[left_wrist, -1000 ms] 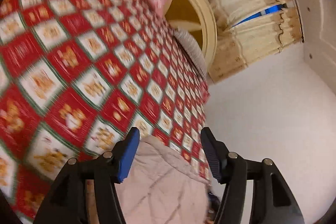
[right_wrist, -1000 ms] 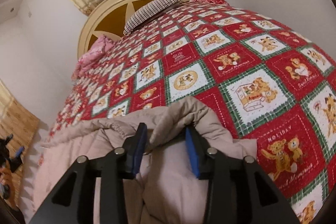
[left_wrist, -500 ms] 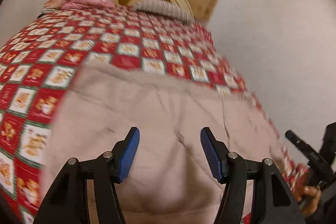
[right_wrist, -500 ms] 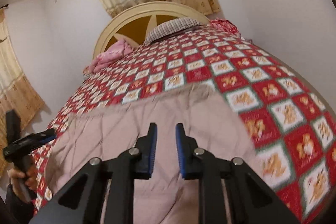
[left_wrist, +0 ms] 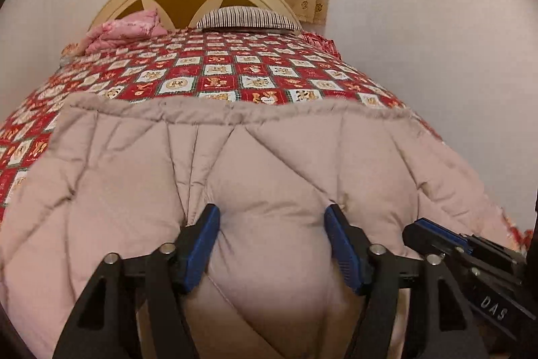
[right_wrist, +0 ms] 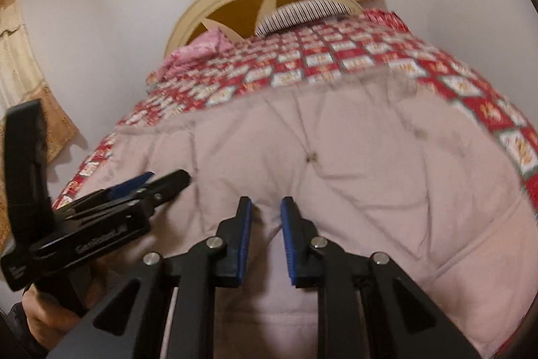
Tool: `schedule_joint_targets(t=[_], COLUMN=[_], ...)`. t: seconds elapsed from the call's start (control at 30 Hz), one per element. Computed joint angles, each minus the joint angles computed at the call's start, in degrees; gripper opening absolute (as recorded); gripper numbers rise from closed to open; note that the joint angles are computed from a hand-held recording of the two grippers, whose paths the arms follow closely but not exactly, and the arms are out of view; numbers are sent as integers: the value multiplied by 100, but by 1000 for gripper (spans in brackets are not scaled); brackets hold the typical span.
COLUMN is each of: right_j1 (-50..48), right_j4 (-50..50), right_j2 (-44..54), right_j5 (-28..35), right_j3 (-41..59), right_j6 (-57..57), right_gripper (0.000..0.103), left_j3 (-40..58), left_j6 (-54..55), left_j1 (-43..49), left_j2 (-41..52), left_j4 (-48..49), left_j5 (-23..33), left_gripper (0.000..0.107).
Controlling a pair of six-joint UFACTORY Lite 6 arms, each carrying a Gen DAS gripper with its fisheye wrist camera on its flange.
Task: Fold large clothes
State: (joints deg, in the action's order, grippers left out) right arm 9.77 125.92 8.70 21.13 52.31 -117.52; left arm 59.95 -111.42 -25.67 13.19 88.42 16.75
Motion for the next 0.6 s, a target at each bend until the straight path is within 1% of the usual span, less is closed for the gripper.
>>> schedule_joint_targets(t=[0.07, 0.1, 0.13, 0.17, 0.33, 0.4, 0.5, 0.57, 0.6], right_j1=[-30, 4, 66, 96, 92, 113, 225, 294, 284], right_j4=[655, 939, 1289, 1442, 1366, 1434, 1793, 1985, 1909], right_j2=[252, 268, 307, 328, 397, 443, 491, 527, 562], right_j5=[186, 229, 236, 205, 126, 69, -100, -191, -191], right_j3=[-95, -162, -199, -201, -126, -83, -22, 20, 58], right_j6=[-692, -1030, -1438, -1606, -1519, -1590, -1937, -2103, -2031], right_gripper=[14, 14, 14, 14, 14, 14, 14, 14, 14], left_j3=[-141, -181, -208, -215, -63, 28, 211, 310, 310], left_j6=[-727, -1037, -1131, -1128, -976, -805, -384, -199, -211], left_j1=[-104, -157, -178, -177, -63, -114, -225, -222, -237], left_j2=[125, 193, 210, 220, 377, 482, 653, 728, 740], left_j4=[829, 1124, 1196, 1178, 909, 675, 238, 44, 34], left_j5=[237, 357, 414, 424, 254, 357, 565, 591, 603], left_gripper=[71, 71, 72, 72, 73, 73, 73, 73, 74])
